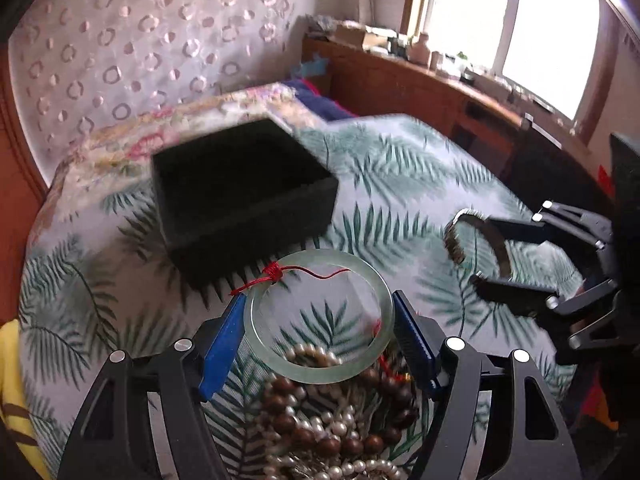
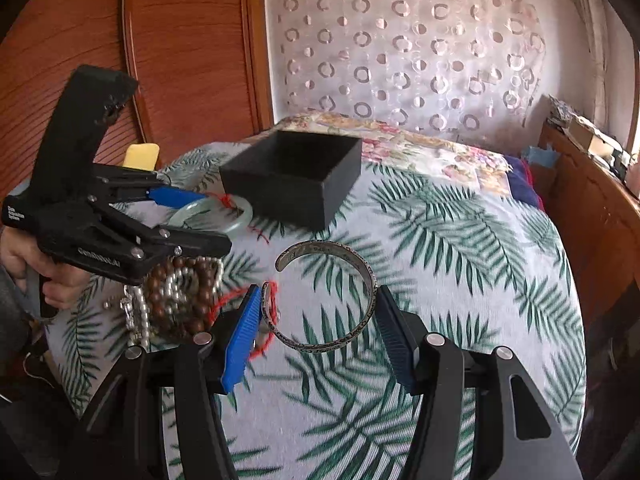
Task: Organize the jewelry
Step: 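Grasp the green jade bangle with the left tool while the right tool carries the silver bangle, then lower both bangles into the black box and open both tools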
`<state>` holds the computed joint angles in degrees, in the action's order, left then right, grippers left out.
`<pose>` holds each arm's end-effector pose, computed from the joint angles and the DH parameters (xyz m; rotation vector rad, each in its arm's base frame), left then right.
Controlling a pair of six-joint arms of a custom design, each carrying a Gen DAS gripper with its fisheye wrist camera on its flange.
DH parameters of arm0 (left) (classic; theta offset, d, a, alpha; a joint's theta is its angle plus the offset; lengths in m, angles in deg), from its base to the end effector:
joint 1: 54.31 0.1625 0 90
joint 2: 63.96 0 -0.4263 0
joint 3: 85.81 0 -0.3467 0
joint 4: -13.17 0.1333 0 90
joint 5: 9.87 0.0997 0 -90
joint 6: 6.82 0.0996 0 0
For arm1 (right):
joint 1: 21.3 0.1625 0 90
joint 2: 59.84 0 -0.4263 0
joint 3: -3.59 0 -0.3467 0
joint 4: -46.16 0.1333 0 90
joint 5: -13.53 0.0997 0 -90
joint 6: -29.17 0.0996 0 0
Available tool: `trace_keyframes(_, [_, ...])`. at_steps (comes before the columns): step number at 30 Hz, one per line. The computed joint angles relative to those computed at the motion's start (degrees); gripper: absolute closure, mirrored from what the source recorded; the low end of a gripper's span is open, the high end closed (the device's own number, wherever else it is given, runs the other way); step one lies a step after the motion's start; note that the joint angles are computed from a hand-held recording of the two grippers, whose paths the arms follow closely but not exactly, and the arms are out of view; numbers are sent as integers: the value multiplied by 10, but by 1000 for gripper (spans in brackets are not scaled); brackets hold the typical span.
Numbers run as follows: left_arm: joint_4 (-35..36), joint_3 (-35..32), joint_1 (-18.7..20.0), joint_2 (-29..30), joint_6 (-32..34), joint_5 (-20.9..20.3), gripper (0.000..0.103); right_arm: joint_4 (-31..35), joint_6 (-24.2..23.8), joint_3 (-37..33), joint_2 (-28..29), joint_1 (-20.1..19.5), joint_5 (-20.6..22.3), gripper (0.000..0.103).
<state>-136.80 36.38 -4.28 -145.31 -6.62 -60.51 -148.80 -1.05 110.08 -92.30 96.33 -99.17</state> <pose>-0.1358 -0.4679 0.3171 0.7217 2.4153 -0.7048 0.3567 -0.4768 0.0304 1.1519 -2.3886 0.7204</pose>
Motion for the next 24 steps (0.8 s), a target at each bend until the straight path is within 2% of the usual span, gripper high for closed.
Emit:
trace_keyframes(8, [-38,-40,10,16,39,14,34,59,-7,-75,17,-3,15,43])
trace_keyframes(18, [-68,-102,57,76,73,25,34,124,-19,-165,49,-6,33,43])
trace_keyframes(24, [-73,-111,73,86,74,21,34,162,-29,-219,73,-3,36,43])
